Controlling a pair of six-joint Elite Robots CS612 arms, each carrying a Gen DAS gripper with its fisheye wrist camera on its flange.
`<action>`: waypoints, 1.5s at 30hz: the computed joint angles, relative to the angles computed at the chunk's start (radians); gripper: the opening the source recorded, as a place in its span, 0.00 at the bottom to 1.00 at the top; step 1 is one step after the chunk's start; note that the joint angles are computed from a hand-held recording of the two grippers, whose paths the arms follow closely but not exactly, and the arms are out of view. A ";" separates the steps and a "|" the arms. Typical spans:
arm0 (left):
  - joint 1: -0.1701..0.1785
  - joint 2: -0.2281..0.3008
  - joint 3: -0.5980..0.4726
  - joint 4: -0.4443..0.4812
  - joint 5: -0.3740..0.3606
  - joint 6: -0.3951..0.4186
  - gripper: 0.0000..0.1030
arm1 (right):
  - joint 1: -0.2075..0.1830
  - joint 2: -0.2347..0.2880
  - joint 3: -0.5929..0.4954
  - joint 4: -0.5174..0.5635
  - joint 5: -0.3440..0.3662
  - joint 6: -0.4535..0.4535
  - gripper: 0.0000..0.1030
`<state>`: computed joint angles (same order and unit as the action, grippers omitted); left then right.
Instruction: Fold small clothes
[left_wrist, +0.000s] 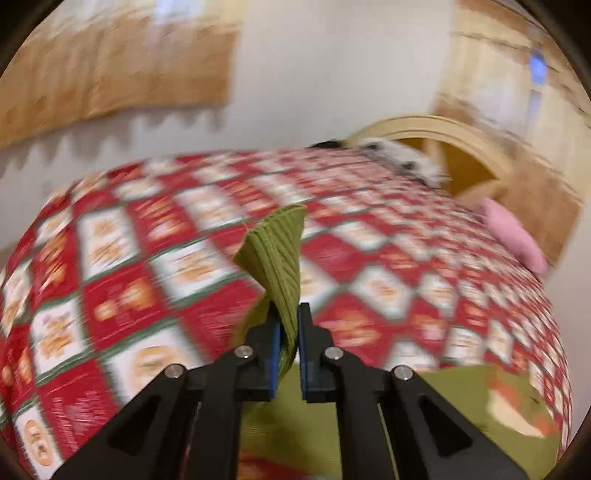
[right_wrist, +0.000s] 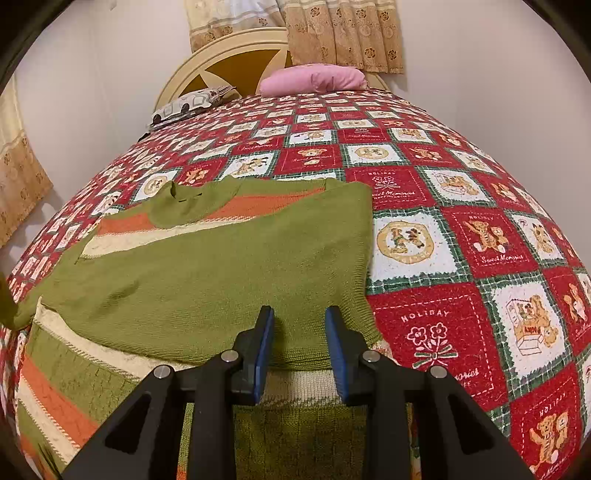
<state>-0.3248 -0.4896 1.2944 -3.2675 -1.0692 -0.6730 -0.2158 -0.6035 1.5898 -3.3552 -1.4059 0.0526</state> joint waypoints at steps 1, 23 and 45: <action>-0.017 -0.010 0.012 -0.026 0.000 0.038 0.08 | 0.000 0.000 0.000 0.000 0.000 0.000 0.29; -0.203 -0.028 0.048 0.096 -0.305 0.322 0.38 | -0.002 -0.001 0.002 -0.003 0.007 0.005 0.29; -0.145 -0.074 0.262 -0.110 -0.243 -0.062 0.78 | 0.123 0.060 -0.225 0.249 0.221 -0.019 0.69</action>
<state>-0.4694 -0.5632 1.5565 -3.3778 -1.3124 -0.7351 -0.0923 -0.5440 1.3650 -3.1063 -1.1853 0.0340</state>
